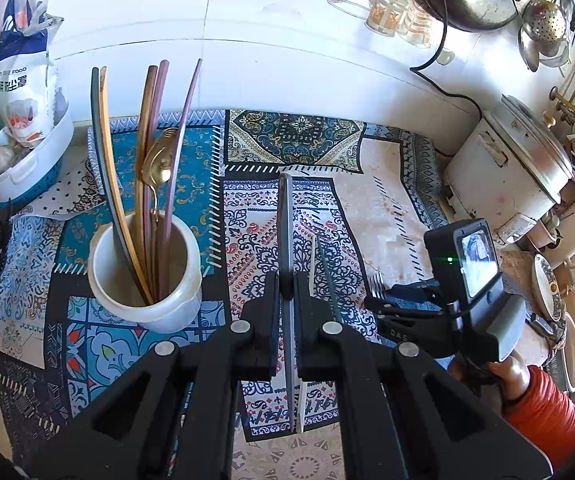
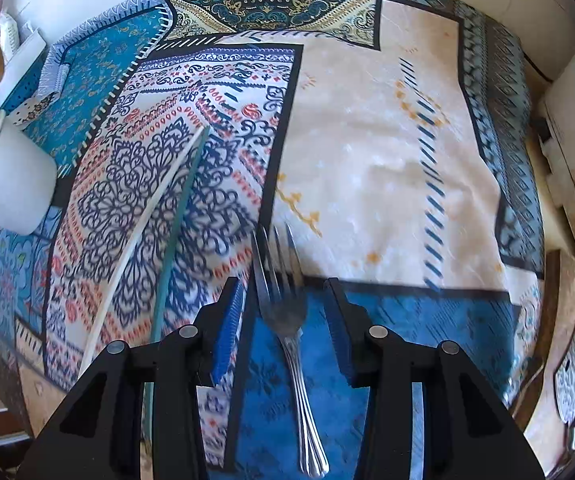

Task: Organize utensils
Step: 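Grasp the silver fork with the right tool while the left tool lifts its chopstick, then carry the chopstick and fork to the white cup and release them inside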

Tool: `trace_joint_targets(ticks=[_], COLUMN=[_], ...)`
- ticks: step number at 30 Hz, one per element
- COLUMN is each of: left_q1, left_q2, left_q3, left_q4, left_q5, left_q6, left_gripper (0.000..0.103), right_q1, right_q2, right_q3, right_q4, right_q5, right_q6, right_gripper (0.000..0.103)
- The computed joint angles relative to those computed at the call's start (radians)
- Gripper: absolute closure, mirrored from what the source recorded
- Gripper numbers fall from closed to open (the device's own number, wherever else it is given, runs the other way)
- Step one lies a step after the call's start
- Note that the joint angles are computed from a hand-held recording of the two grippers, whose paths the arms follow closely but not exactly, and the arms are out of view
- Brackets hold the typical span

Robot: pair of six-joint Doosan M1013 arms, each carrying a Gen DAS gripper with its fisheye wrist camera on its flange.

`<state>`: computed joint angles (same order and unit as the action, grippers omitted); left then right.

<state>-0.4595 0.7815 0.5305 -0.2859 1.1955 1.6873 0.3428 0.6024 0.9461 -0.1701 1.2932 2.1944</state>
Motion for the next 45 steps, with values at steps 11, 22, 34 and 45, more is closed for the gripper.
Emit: trace_joint_targets(ticks=[11, 22, 34, 45], left_q1=[0.009, 0.002, -0.005, 0.009], left_q2=[-0.008, -0.028, -0.064, -0.079], left_q3=[-0.001, 0.006, 0.03, 0.015], left_q4=[0.002, 0.004, -0.016, -0.046], left_q5=[-0.023, -0.06, -0.14, -0.193], left_q6=[-0.03, -0.01, 0.036, 0.083], left_gripper=[0.098, 0.098, 0.098, 0.098], right_q1=[-0.001, 0.003, 0.041, 0.065], right_q2=[0.016, -0.141, -0.188, -0.175], right_q3=[-0.018, 0.143, 0.157, 0.068], right_q4=[-0.029, -0.089, -0.207, -0.297], right_q5=[-0.013, -0.152, -0.234, -0.265], right_q6=[0.049, 0.146, 0.241, 0.272], right_gripper=[0.081, 0.081, 0.082, 0.082])
